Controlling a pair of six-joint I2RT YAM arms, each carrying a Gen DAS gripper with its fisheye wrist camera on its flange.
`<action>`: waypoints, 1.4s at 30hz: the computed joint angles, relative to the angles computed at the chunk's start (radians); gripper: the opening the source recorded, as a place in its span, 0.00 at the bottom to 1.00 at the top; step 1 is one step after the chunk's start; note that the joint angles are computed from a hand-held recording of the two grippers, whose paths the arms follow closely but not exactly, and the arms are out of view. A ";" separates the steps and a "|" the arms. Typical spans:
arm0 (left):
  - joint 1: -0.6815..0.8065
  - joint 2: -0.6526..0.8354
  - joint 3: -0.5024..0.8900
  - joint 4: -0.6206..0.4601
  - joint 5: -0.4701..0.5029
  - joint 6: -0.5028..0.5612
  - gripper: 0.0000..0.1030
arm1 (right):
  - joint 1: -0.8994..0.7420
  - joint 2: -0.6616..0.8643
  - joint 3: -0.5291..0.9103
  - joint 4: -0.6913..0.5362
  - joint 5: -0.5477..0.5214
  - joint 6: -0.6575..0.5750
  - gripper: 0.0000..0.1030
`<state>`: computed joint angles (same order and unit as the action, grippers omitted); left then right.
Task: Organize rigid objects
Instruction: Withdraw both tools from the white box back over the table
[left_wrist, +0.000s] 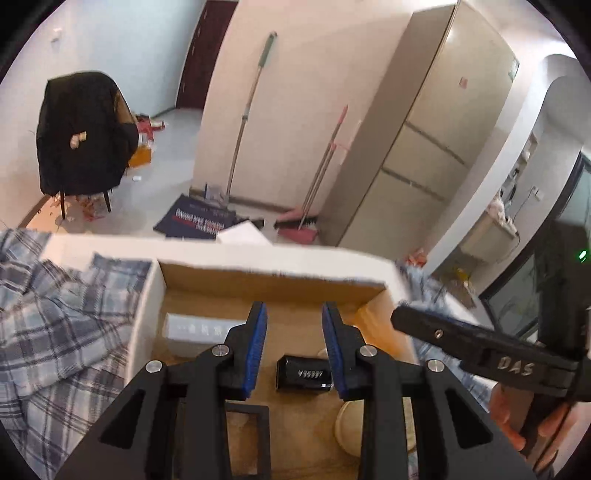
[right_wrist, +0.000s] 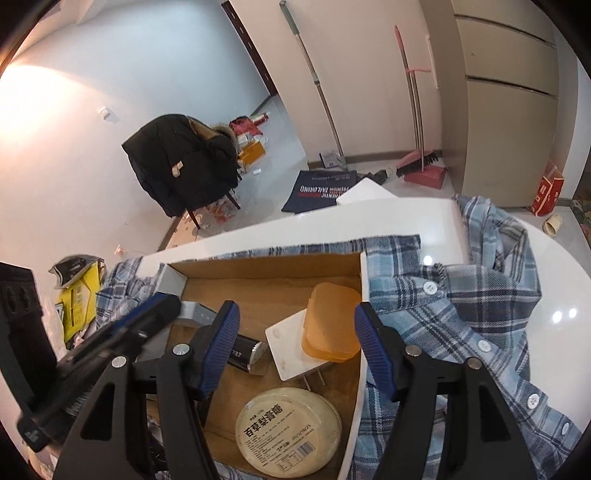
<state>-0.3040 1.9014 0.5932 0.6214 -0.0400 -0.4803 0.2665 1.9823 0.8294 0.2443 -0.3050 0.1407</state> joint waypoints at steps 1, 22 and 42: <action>-0.005 -0.039 -0.021 0.002 -0.018 0.002 0.31 | 0.000 -0.016 -0.010 0.004 0.005 -0.001 0.62; -0.630 -0.917 -0.235 -0.299 -0.912 0.230 1.00 | 0.176 -1.016 -0.397 -0.157 0.399 -0.048 0.91; -1.322 -0.985 -0.101 -1.543 -1.088 -0.986 1.00 | 1.104 -1.869 -0.591 -0.765 1.461 0.125 1.00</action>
